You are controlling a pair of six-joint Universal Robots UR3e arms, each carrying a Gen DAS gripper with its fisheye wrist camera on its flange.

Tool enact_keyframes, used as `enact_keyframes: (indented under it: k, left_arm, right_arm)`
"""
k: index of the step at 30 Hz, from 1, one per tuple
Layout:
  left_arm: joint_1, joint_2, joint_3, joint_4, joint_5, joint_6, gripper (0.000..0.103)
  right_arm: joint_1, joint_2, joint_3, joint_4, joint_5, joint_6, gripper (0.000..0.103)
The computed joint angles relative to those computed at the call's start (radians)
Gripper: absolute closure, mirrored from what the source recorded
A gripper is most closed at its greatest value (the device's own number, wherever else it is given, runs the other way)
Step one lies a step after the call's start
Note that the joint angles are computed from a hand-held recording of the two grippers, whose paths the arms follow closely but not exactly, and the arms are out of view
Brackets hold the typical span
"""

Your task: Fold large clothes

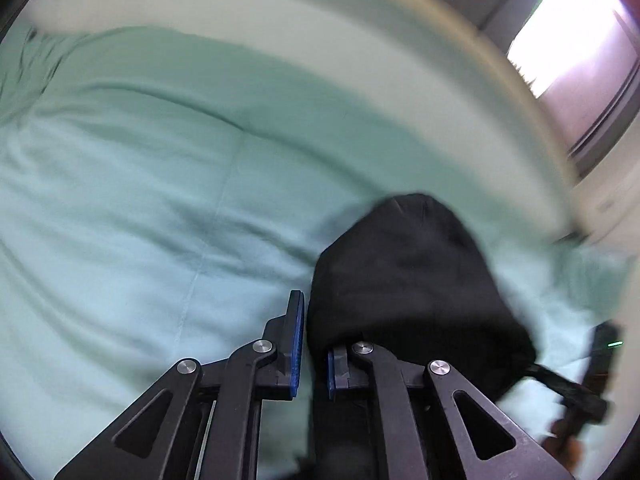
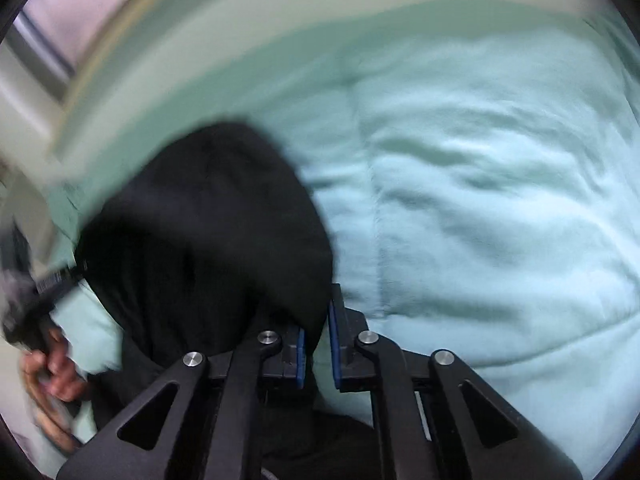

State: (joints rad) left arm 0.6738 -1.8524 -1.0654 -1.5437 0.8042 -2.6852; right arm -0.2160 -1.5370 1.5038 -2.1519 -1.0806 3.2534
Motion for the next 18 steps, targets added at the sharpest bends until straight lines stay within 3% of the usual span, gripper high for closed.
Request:
enact_keyframes:
  k: [1, 2, 4, 5, 6, 9, 11, 14, 16, 18]
  left_arm:
    - [0.062, 0.027, -0.021, -0.107, -0.081, 0.088, 0.090]
    - [0.082, 0.038, -0.046, -0.140, -0.094, 0.134, 0.090]
    - [0.024, -0.007, -0.089, -0.015, 0.051, 0.070, 0.090]
    - [-0.019, -0.061, -0.108, 0.061, 0.134, 0.027, 0.089]
    - [-0.031, -0.111, -0.118, 0.075, 0.150, 0.014, 0.087]
    - [0.003, -0.136, -0.151, 0.066, 0.074, 0.030, 0.087]
    - [0.025, -0.081, -0.175, 0.035, 0.056, 0.087, 0.085]
    - [0.065, 0.052, -0.212, -0.016, 0.078, 0.222, 0.078]
    - [0.102, 0.147, -0.260, -0.016, 0.093, 0.287, 0.076]
    - [0.146, 0.223, -0.264, -0.044, 0.058, 0.356, 0.075]
  right_arm:
    - [-0.006, -0.038, 0.051, -0.023, 0.007, -0.013, 0.093]
    - [0.006, -0.046, 0.063, -0.021, -0.011, -0.021, 0.093]
    - [0.096, 0.040, 0.056, -0.042, -0.132, -0.030, 0.093]
    - [0.108, 0.082, 0.043, -0.027, -0.143, -0.041, 0.093]
    - [0.110, 0.142, 0.061, -0.047, -0.124, -0.046, 0.094]
    - [0.065, 0.151, 0.081, -0.049, -0.053, -0.041, 0.094]
    - [0.029, 0.103, 0.108, -0.021, 0.003, -0.087, 0.087]
    - [0.000, -0.018, 0.133, 0.077, -0.009, -0.206, 0.072]
    - [-0.025, -0.095, 0.144, 0.139, 0.002, -0.264, 0.050]
    - [-0.072, -0.188, 0.141, 0.194, 0.040, -0.322, 0.044]
